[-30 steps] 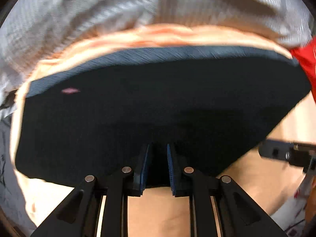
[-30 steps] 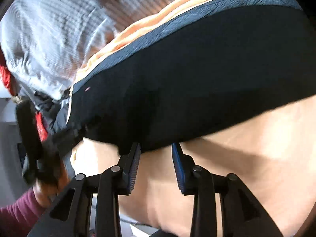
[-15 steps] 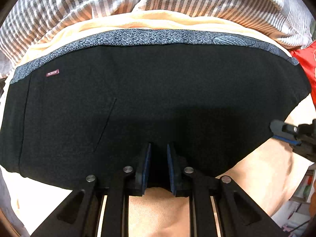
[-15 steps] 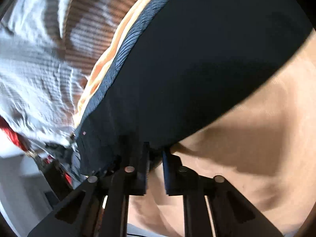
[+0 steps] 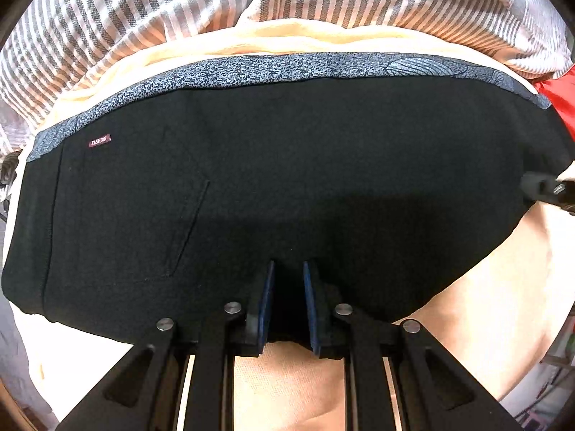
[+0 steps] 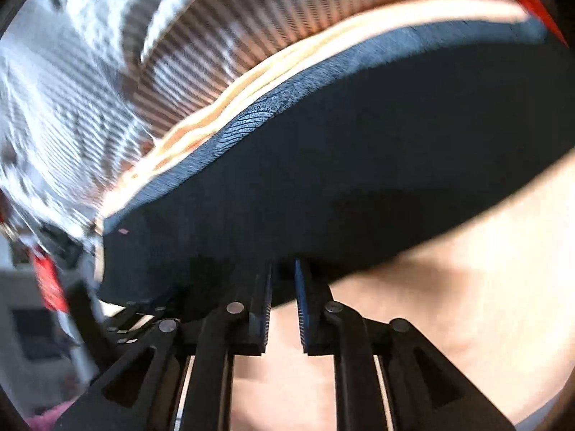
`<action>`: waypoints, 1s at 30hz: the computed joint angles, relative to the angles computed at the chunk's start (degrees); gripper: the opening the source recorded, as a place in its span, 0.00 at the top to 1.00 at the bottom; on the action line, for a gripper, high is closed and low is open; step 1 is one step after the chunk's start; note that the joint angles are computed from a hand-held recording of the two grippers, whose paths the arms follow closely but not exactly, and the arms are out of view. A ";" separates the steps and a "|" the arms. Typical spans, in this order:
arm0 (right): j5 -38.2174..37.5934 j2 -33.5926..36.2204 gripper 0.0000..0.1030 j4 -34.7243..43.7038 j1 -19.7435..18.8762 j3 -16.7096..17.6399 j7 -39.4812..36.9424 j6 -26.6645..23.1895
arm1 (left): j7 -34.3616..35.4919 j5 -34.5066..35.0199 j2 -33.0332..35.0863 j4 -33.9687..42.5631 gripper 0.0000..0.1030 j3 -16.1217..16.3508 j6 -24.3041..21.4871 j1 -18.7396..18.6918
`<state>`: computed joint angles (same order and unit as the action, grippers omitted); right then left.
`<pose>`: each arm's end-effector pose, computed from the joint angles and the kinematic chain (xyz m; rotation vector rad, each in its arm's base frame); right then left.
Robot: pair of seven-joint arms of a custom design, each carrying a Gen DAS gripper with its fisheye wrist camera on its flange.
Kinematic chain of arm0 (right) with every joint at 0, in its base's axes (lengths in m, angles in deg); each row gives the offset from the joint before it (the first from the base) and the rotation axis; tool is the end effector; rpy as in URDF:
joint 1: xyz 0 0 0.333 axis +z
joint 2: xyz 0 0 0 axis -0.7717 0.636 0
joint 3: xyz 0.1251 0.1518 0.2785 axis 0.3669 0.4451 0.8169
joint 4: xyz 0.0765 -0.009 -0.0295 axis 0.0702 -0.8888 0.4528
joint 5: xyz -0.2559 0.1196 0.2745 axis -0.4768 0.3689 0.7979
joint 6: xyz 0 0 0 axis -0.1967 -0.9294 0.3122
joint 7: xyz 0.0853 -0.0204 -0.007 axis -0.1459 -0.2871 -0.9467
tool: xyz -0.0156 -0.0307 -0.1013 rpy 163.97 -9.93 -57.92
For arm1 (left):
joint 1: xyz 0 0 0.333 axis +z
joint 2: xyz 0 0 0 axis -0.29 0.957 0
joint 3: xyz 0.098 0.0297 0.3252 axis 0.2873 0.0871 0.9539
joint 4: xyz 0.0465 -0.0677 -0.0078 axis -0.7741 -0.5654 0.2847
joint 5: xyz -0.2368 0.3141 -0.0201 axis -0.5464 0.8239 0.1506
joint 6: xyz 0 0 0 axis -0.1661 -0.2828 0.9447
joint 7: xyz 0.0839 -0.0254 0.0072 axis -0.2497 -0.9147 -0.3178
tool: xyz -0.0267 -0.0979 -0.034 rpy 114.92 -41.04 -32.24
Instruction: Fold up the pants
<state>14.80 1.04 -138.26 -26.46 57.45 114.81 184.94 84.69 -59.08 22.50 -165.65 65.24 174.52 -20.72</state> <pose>0.6627 0.3623 0.3470 -1.1270 2.4991 0.0841 0.7509 -0.1167 0.3343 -1.2927 2.8003 -0.2550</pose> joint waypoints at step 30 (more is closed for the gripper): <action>-6.73 -10.22 0.50 -9.92 0.26 -1.53 4.82 -6.35 | -8.12 7.00 1.90 3.18 0.82 1.80 -2.10 -5.00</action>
<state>8.07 -9.18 -148.18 -26.20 55.92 119.63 178.59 76.57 -52.09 24.40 -162.47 67.04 172.41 -25.72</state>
